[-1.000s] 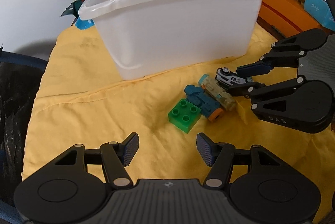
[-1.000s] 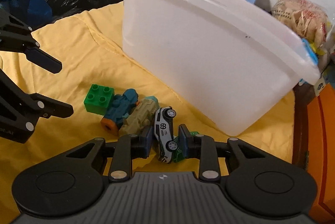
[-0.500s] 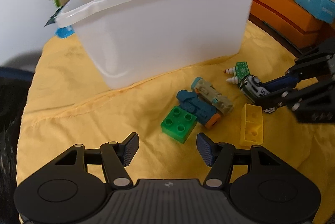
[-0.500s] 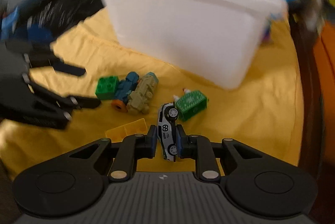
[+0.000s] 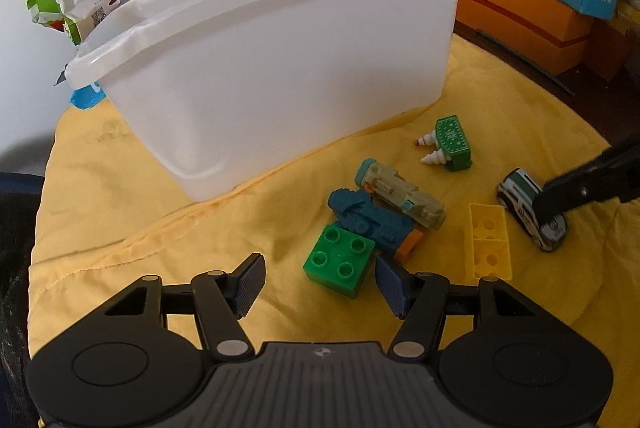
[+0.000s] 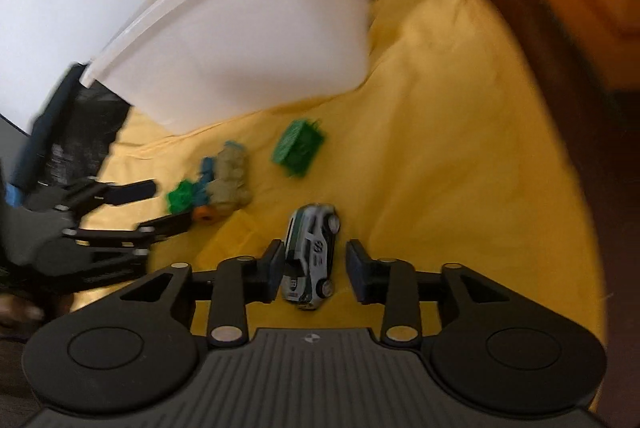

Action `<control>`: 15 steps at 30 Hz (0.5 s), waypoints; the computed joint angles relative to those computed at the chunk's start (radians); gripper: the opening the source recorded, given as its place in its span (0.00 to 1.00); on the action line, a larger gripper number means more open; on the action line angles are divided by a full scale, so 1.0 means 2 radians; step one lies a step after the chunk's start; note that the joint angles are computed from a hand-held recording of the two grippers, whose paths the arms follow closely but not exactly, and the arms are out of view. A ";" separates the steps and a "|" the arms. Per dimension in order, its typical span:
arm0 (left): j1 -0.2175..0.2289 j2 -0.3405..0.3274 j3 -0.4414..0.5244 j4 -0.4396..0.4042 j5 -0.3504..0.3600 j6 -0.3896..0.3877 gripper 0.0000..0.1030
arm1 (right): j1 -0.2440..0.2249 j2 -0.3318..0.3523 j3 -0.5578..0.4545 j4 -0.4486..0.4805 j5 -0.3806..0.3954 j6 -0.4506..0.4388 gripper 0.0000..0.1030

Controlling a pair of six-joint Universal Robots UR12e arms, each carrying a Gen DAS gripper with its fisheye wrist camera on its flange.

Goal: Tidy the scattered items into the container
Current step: 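Lift the white-black car with the right tool while the left tool grasps the green wheeled toy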

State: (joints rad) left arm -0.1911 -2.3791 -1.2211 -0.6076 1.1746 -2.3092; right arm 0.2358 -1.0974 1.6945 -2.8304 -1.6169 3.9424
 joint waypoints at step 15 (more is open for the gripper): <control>-0.020 0.004 0.020 -0.048 -0.093 0.012 0.63 | 0.022 0.006 -0.026 0.047 -0.074 -0.125 0.42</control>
State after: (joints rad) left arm -0.2318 -2.3702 -1.1803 -0.7039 0.9895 -2.2853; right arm 0.2792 -1.0856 1.6422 -2.7356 -1.7647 3.6917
